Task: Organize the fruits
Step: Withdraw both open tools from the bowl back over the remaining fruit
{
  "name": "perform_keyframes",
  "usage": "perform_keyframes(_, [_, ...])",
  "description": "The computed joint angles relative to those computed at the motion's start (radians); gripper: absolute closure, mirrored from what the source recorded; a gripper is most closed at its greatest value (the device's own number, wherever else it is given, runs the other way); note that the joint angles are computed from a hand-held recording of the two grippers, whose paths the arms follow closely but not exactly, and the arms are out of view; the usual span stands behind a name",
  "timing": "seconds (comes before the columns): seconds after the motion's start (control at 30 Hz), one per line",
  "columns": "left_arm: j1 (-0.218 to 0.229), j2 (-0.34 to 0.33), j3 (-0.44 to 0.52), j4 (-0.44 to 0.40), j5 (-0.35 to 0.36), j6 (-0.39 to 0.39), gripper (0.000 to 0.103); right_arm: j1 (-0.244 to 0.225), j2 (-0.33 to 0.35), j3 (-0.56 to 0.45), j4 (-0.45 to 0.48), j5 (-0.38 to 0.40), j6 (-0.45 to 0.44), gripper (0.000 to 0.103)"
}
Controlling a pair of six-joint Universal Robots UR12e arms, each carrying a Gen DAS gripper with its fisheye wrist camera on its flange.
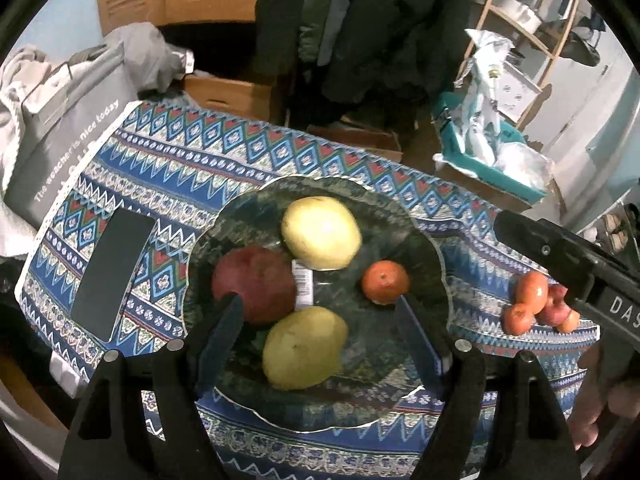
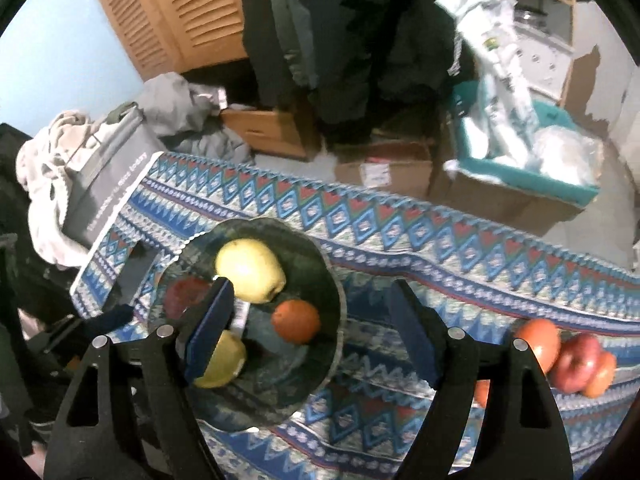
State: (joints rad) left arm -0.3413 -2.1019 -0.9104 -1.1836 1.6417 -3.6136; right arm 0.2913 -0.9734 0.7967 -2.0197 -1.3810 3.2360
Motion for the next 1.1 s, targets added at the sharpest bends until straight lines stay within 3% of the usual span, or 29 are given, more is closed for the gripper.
perform_keyframes(0.53, [-0.035, -0.019, 0.06, 0.034, -0.01, 0.039, 0.018, -0.014, -0.107, 0.133, -0.122, -0.184, -0.021, 0.023])
perform_keyframes(1.1, [-0.081, -0.075, 0.173, 0.022, -0.047, 0.106, 0.018, -0.056, -0.228, 0.298, -0.225, -0.262, -0.005, 0.021])
